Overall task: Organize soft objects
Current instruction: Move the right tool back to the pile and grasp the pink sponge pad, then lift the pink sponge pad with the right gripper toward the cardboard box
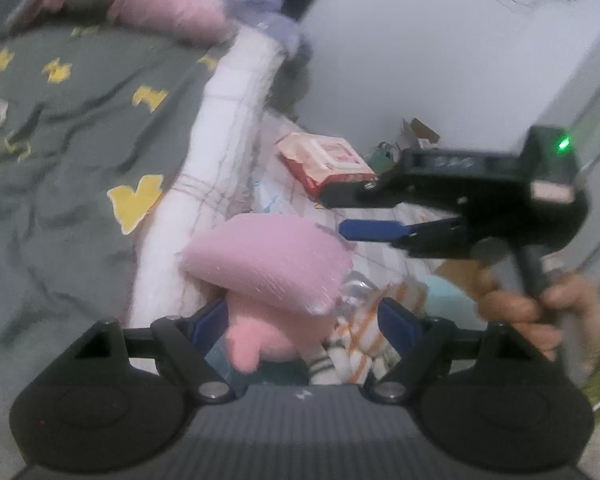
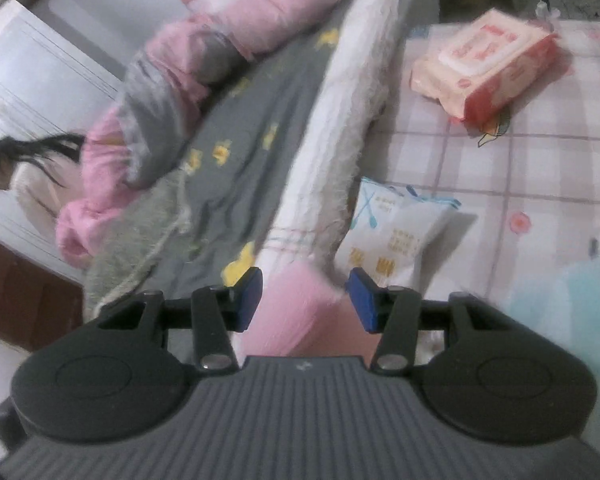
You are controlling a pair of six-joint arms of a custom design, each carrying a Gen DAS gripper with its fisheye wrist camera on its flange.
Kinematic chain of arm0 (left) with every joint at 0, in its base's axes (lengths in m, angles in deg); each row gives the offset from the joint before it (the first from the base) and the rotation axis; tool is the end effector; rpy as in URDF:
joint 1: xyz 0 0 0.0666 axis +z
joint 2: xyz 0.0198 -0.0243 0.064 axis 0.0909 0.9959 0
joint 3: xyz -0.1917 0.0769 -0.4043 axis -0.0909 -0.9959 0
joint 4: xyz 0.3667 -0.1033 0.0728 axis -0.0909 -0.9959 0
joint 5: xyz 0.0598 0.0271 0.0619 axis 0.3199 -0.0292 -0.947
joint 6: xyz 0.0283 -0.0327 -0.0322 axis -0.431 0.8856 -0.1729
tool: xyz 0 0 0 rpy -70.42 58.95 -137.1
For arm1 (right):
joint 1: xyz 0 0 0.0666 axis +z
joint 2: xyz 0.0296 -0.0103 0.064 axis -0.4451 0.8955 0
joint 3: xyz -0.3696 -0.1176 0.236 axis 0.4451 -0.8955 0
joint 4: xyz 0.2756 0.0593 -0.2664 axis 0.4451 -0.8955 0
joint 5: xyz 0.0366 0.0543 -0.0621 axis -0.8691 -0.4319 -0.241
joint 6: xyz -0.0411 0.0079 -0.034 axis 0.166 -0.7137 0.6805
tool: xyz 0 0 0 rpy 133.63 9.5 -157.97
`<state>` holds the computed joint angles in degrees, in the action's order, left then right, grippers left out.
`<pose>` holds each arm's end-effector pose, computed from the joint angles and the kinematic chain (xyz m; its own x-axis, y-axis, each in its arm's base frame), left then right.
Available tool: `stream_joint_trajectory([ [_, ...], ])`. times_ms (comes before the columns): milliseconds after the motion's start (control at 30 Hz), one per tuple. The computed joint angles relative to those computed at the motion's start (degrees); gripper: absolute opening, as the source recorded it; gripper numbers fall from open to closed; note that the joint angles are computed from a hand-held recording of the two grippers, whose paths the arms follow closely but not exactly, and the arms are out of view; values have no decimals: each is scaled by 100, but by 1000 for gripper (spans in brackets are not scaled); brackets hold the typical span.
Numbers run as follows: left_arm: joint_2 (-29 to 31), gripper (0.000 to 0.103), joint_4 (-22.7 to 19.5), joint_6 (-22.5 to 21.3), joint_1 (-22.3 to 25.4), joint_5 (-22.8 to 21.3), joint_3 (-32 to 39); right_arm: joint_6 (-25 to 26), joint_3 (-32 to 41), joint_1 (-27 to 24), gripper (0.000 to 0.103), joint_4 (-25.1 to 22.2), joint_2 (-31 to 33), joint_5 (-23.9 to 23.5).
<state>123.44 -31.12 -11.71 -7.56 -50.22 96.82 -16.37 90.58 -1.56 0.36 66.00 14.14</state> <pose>0.2387 -0.0591 0.3468 -0.6850 -0.4107 -0.6017 -0.0802 0.8634 -0.4980 0.4517 0.2293 0.3667 -0.9036 -0.0576 -0.4245 -0.3343 0.7144 0.6147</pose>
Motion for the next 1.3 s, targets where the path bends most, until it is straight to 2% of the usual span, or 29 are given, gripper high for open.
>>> stream_joint_trajectory([
  [133,178,84,101,140,437,515,-8,52,561,88,48,-308,706,16],
  [233,332,83,102,230,587,721,29,130,827,81,45,-652,1064,-210],
  [367,435,79,164,181,439,438,69,187,760,41,32,-681,1099,-791],
  [500,290,77,96,47,187,66,95,351,529,73,30,-626,776,-832],
  [633,-135,77,-173,-166,-198,-186,138,403,220,5,30,-549,280,-939],
  [867,-717,82,-902,-521,-1334,-888,172,346,-835,-141,30,-341,-932,-1138],
  [967,-721,82,-1102,-575,-1851,-1052,45,127,-1514,-170,30,-138,-1383,-1109],
  [1067,-459,81,-1182,-548,-2237,-1209,-122,-238,-2157,-227,31,192,-1604,-1084],
  [1167,-275,82,-1190,-597,-2472,-1399,-221,-561,-2587,-296,30,483,-1590,-980],
  [1233,-307,84,-1154,-655,-2572,-1536,-251,-786,-2802,-388,30,787,-1607,-1141],
  [1300,-274,86,-1174,-712,-2602,-1585,-235,-760,-2857,-378,30,834,-1684,-1067],
])
